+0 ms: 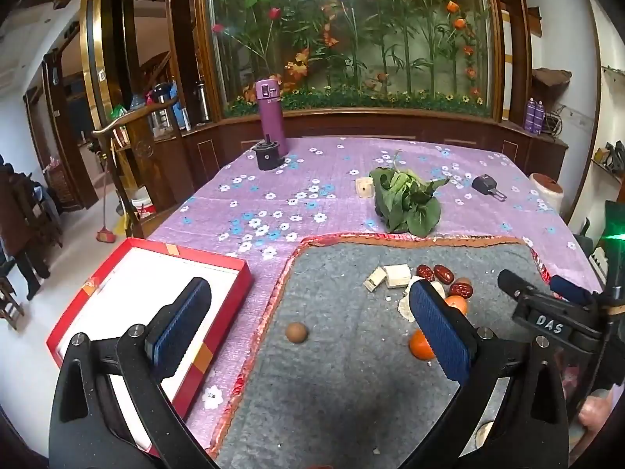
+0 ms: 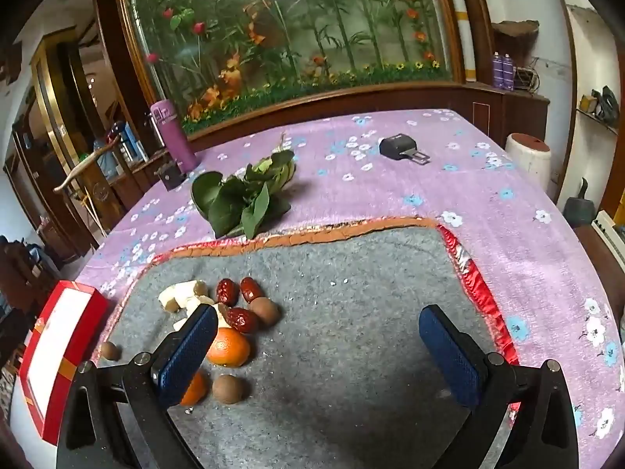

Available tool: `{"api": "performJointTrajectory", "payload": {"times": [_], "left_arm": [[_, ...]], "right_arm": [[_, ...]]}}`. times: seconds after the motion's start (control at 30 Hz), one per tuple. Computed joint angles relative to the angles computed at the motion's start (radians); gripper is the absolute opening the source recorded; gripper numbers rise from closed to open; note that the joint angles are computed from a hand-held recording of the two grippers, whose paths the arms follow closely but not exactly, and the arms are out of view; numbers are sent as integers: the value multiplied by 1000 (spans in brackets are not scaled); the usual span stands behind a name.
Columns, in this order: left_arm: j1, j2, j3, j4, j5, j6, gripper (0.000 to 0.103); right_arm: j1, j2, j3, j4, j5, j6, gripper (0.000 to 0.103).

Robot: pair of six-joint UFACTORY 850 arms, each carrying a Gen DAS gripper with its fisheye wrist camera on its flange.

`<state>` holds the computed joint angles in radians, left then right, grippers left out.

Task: Organize fruits
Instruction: 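Move both tools over the fruit pile on the grey felt mat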

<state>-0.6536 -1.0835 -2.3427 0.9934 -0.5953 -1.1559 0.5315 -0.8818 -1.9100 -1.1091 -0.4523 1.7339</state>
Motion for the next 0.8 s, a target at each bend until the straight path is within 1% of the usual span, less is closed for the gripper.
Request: {"api": "performJointTrajectory", "payload": {"times": [0.1,0.2,0.27,0.37,0.43,0.47,0.5,0.53,0.6,0.63,0.67,0.7,0.77,0.8], "left_arm": [[-1,12,31,10,5,-18,103],[2,20,44,-13,2,12,103],[4,24,51,-32,-1,32,103],[10,40,88,-75,12,54,103],[15,57,125,-134,22,91,103],[18,73,154,-189,33,126,103],[20,104,208,-241,56,154,103],[18,141,273,-252,85,149,103],[7,219,413,-169,139,59,103],[-1,268,500,-112,180,-1,102],[-5,304,561,-87,217,-29,102],[-7,334,610,-69,256,-39,103],[-12,374,663,-92,293,19,102],[-13,393,688,-62,312,2,102]], "right_arm": [[0,25,42,-52,11,61,103],[-4,50,83,-80,49,90,103],[-4,68,109,-43,64,40,103],[-5,111,172,33,110,-70,103],[-1,147,224,50,137,-98,103],[4,167,253,69,146,-128,103],[9,181,271,90,149,-156,103],[15,196,293,98,155,-174,103],[29,232,341,97,173,-200,103],[38,245,359,87,168,-202,103],[46,251,368,80,163,-203,103],[54,258,378,76,163,-207,103],[67,270,396,77,173,-218,103],[72,271,399,86,178,-231,103]]}}
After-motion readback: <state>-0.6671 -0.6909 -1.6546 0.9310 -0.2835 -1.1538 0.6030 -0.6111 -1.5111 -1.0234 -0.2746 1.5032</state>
